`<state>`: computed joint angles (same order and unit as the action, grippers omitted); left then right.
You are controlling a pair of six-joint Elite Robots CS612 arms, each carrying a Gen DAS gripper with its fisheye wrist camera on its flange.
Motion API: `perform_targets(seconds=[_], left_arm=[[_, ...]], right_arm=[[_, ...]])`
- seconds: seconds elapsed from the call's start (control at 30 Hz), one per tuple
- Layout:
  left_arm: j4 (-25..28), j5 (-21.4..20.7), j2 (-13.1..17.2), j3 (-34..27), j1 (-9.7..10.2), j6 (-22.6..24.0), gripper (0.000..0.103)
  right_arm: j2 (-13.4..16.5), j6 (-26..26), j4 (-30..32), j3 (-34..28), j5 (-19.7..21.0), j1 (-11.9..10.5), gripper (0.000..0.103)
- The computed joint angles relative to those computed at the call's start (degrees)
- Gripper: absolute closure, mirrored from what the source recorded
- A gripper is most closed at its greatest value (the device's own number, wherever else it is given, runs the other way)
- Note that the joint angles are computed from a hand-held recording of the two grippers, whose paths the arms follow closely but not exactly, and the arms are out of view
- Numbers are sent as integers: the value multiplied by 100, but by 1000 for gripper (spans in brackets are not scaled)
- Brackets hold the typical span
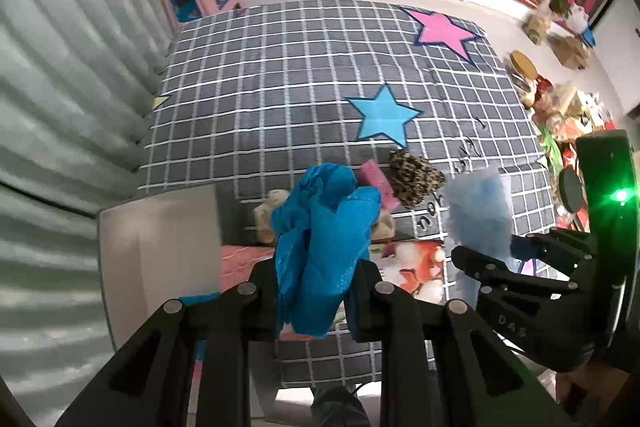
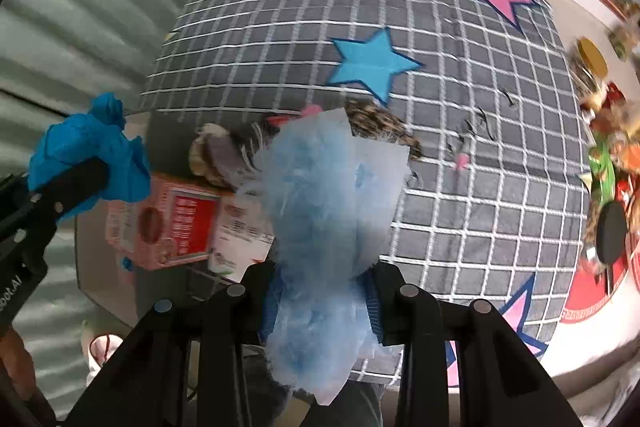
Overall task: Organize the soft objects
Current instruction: 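Carry the blue cloth and fluffy duster in both tools over the white box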
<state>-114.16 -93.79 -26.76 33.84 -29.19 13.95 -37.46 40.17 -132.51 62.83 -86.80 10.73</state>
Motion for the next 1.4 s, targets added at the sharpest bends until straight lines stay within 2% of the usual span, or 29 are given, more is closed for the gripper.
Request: perform_targets(seconds=[0.43,0.67,1.03,1.4], left_arm=[[-240,74,-72,108,342,-625,78],[-349,95,-149,290,521,-889,78],[-494,241,-319,702,774,-1281,78],[-366,353,-362,897,953,-1580,78]], right_arm=[[376,-707,435,-966,-115,276,65],[678,-1052,811,-1642,-152,416,65],[1339,-1612,1581,-2969,-41,650,65],[2105,-2000,2527,-4500,122,780,65]])
